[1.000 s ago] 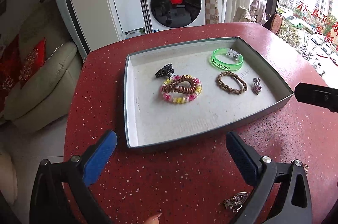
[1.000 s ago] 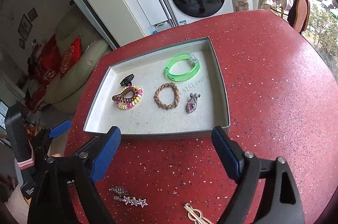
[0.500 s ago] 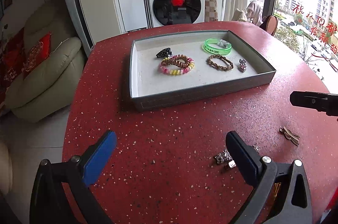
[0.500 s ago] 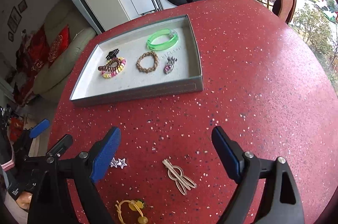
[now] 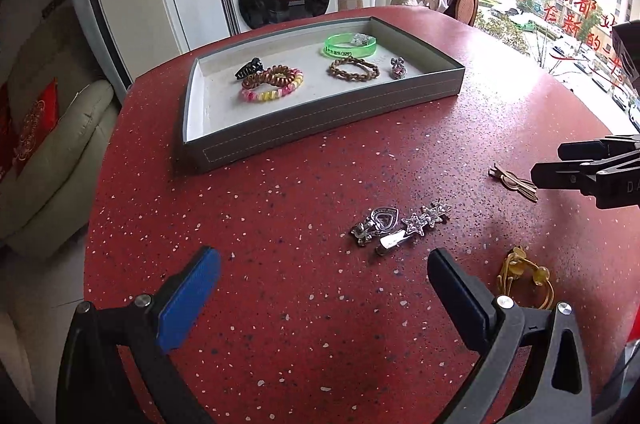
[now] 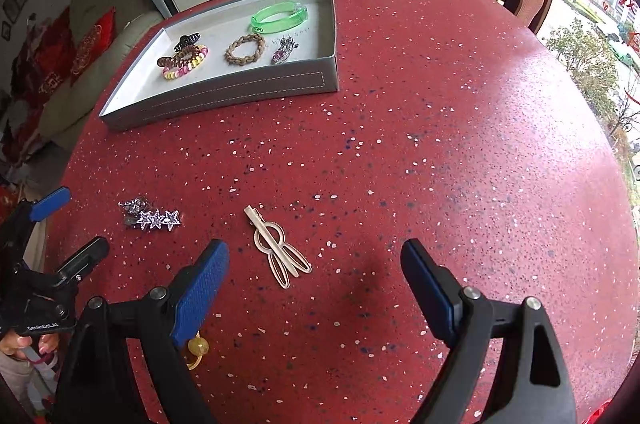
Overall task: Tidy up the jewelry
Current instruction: 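Move the left gripper toward the silver star barrette while the right gripper approaches the beige loop clip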
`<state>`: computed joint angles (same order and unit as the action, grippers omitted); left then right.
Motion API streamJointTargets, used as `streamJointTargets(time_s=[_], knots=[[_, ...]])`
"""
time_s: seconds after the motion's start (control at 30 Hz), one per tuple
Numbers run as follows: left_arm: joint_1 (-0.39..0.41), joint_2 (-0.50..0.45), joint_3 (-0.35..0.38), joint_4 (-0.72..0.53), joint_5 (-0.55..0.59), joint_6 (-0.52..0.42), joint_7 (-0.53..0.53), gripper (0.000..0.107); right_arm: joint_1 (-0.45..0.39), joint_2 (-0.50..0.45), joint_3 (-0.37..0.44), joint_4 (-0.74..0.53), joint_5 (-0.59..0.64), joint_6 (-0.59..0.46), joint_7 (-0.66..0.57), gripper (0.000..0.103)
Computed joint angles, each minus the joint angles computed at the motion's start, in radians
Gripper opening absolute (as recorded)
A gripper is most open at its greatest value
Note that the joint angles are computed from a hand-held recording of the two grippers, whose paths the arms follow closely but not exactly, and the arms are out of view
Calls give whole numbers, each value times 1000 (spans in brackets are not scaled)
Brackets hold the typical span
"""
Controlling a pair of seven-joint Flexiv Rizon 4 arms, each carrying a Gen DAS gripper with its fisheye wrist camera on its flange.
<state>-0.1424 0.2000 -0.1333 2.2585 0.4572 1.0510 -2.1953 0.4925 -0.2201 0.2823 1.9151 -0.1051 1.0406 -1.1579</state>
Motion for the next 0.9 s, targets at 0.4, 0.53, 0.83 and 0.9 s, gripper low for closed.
streamJointTargets(time_s=[0.4, 0.53, 0.83, 0.9], knots=[[-11, -39, 43, 9, -92, 34, 101, 103, 7, -18, 6, -32, 6, -45, -55, 90], [-16, -44, 65, 35, -173, 54, 158, 99, 11, -21, 5, -36, 3, -54, -63, 90], [-63, -87, 67, 64, -349, 134, 318, 79, 20, -28, 8, -43, -3, -73, -85, 73], [-64, -97, 64, 57, -359, 138, 332, 78, 21, -30, 8, -46, -2, -79, -89, 68]])
